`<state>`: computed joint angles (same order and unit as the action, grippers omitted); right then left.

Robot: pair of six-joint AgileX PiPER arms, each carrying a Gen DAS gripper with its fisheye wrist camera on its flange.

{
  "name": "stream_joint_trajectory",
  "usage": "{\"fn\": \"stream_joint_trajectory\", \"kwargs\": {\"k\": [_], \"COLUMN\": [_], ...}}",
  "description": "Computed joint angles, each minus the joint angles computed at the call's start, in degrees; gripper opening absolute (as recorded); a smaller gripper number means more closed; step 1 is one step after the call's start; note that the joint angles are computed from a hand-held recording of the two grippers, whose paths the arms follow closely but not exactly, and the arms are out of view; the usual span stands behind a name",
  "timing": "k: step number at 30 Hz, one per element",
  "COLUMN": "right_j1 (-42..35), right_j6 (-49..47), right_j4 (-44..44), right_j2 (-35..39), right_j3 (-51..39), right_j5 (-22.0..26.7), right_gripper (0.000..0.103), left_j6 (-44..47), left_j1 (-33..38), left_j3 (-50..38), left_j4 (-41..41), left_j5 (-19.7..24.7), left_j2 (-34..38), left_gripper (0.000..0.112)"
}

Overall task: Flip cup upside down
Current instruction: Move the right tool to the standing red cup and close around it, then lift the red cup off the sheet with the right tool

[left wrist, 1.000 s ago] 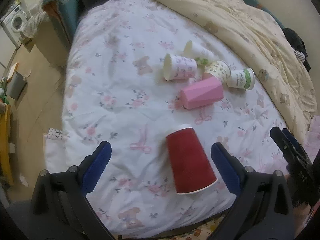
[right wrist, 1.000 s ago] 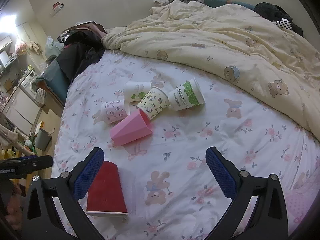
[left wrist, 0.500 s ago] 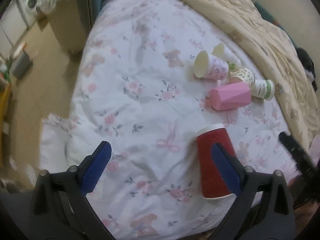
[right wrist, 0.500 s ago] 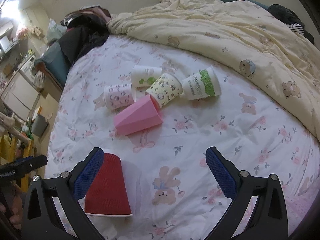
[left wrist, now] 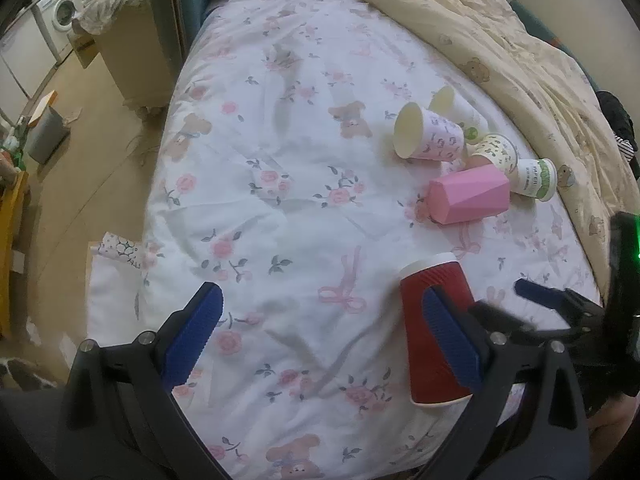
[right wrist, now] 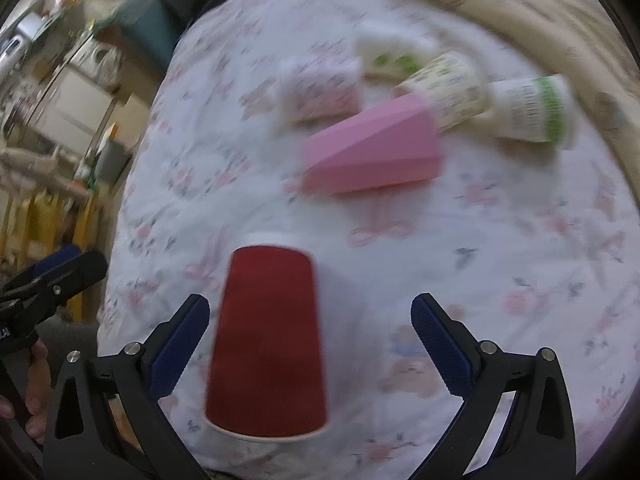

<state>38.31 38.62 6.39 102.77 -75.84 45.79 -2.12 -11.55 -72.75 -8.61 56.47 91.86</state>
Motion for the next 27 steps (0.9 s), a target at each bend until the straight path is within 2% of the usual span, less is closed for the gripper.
{"fn": "stream_joint_trajectory", "kwargs": {"k": [6, 8, 13, 17, 20, 27], "right_j1": [-0.45, -1.02, -3.18, -4.14, -5.08, -7.01], "right_j6": [-10.57, -11.51, -12.97, -12.22, -12.31, -17.44], "right_j4": [9.63, 11.22, 15.61, 16.62, 17.95, 24.09], "right_j2": [8.52, 9.56, 8.87, 8.63, 9.05, 15.11], "right_j3": [-7.50, -7.74, -5.18, -4.42, -4.25, -11.22], "right_j5": [4.51, 4.41, 3.68, 3.28, 3.12, 9.35], "right_gripper": [0.101, 0.099, 0.097, 0.090, 0.090, 0.090], "left_j6": [-1.33, -2.16, -2.44, -3.41, -2.96, -2.83], "left_j1": [-0.17, 0.05, 1.33, 1.76, 1.62, 1.62], "left_j3": [-0.43, -0.55, -0.73, -1.81, -1.99, -1.89], "left_j4": [2.13, 2.96, 3.06, 3.65, 3.22, 3.53], "left_j5": [0.01, -0.22, -0.25, 0.20, 0.58, 0.82], "left_j2": [0.79, 1.17, 1.33, 1.84, 1.88, 1.77], "left_gripper": [0.099, 0.099, 0.099, 0.099, 0.099, 0.099]}}
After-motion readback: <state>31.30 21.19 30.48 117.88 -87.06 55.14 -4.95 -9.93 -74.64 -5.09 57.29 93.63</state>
